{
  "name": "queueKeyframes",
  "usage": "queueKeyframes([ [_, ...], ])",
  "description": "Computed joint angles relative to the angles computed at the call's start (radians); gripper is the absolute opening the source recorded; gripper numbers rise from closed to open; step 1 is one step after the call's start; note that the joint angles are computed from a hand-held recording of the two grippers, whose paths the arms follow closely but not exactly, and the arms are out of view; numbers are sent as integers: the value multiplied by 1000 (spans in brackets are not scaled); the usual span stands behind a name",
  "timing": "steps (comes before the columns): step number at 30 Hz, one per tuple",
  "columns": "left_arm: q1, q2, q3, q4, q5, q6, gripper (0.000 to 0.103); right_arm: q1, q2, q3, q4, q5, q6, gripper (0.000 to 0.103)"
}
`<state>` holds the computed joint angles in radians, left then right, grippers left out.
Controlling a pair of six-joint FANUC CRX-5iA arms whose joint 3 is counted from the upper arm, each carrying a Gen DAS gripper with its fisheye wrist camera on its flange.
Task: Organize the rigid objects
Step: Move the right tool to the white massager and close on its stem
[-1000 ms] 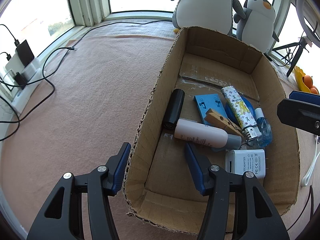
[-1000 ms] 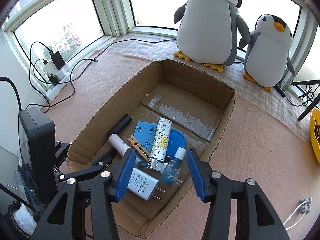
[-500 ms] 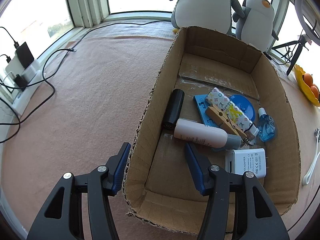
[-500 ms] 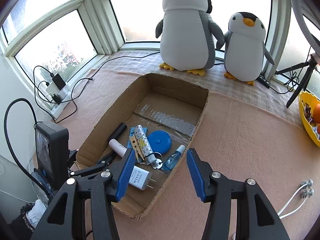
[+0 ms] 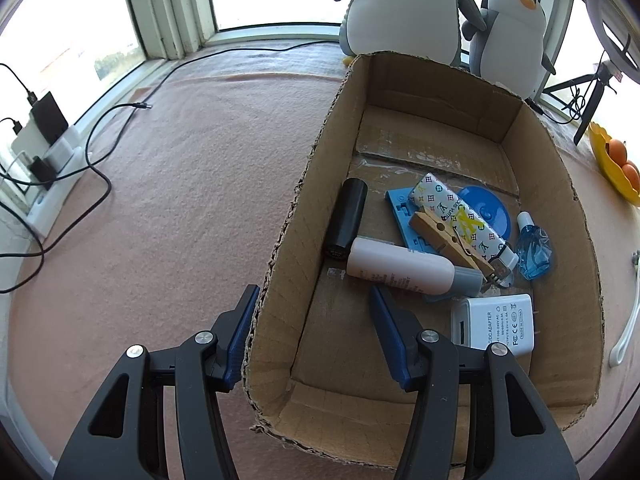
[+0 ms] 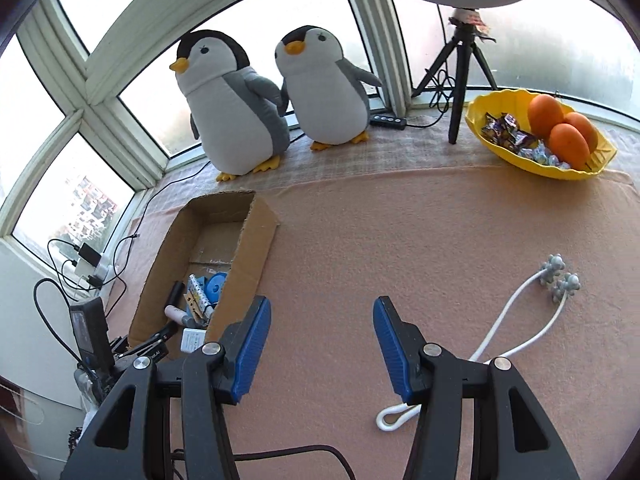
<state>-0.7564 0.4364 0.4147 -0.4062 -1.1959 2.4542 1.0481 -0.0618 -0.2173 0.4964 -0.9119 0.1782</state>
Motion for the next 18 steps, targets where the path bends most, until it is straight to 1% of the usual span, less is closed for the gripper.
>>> queueKeyframes([
  [5, -1, 2, 4, -3, -4, -1, 56, -38, -72, -81, 1, -13, -73, 49],
  [9, -2, 3, 4, -3, -5, 0, 56, -87, -116, -136, -41, 23, -110, 49],
  [18, -3, 9, 15, -5, -18, 0, 56, -205, -135, -191, -186, 102, -95, 49],
])
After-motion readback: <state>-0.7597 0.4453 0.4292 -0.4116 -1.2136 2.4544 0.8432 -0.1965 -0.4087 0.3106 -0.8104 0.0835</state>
